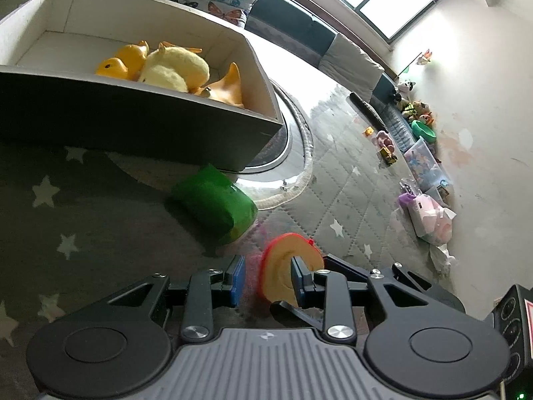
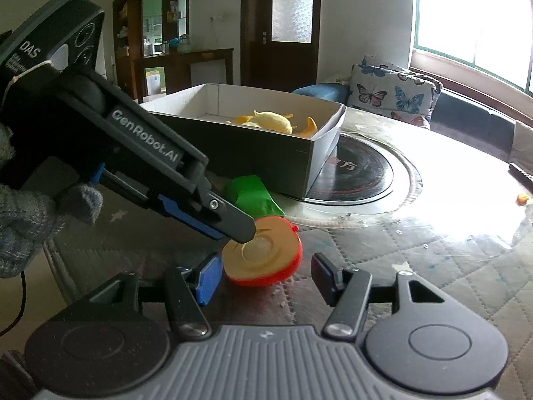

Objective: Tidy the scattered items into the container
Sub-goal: 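Grasp the red-and-yellow round toy with the left gripper and lift it, then carry the round toy over the box and open the left gripper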

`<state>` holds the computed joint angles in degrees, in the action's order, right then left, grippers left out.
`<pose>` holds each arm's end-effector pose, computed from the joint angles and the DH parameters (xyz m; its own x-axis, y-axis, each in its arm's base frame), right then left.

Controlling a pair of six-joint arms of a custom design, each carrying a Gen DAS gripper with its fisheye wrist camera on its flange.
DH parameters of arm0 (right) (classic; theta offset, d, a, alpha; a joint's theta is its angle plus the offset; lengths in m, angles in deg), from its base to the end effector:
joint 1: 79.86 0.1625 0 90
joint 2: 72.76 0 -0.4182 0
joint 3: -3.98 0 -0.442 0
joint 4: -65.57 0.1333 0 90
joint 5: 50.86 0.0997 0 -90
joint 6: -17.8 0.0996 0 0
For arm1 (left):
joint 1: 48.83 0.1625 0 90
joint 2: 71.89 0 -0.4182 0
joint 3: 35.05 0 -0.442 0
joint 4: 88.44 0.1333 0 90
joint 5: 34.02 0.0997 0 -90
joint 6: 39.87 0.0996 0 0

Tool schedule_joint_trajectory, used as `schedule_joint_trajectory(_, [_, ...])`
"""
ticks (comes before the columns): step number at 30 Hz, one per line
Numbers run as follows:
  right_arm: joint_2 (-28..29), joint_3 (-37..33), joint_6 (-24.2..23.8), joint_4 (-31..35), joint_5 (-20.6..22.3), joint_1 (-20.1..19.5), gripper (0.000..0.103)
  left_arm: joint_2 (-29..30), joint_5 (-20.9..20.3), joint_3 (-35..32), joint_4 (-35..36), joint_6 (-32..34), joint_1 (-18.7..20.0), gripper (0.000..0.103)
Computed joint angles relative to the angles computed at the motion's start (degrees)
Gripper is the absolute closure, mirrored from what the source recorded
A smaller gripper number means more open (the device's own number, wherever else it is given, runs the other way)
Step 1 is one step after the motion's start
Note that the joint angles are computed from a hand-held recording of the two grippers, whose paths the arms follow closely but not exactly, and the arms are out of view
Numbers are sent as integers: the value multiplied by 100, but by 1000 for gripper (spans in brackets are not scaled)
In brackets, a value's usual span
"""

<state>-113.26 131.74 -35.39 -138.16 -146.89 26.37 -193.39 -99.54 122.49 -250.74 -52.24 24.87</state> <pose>0.2500 -0.4194 -0.0516 -0.3796 -0.8277 0.4132 -0.9249 0.3284 -0.1918 0.0910 -0.3109 0.2449 -0.9689 -0.1461 -0.1997 0.0192 0.7603 -0.6493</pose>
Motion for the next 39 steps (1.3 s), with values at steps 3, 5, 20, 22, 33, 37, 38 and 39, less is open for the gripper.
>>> schedule_joint_trajectory(3, [-1,24,-26,-49,-13,4,43,67,-57,-14,-57,-39,39,71])
schedule_joint_trajectory(5, [17,24,-58,-85,-34,14,43,115,-125,-27,-138,-51,84,70])
schedule_joint_trajectory(20, [194,-56,-155,-283,-162,105,43,394,-216,-109,-331,-253,171,71])
schedule_joint_trajectory(22, [212,-63,-152,-305,-168,110,43,404,-215,-105,-363,-255,169,71])
schedule_joint_trajectory(33, [277,-76,-109,-390,-230,136,51,388,-230,-52,-449,-137,133,75])
schedule_joint_trajectory(37, [213,-50,-85,-328,-195,125,51,297,-230,-26,-414,-94,122,75])
schedule_joint_trajectory(38, [199,-42,-89,-330,-181,129,51,260,-209,-14,-401,-85,98,75])
schedule_joint_trajectory(39, [180,-36,-100,-324,-165,138,51,200,-189,1,-373,-91,71,75])
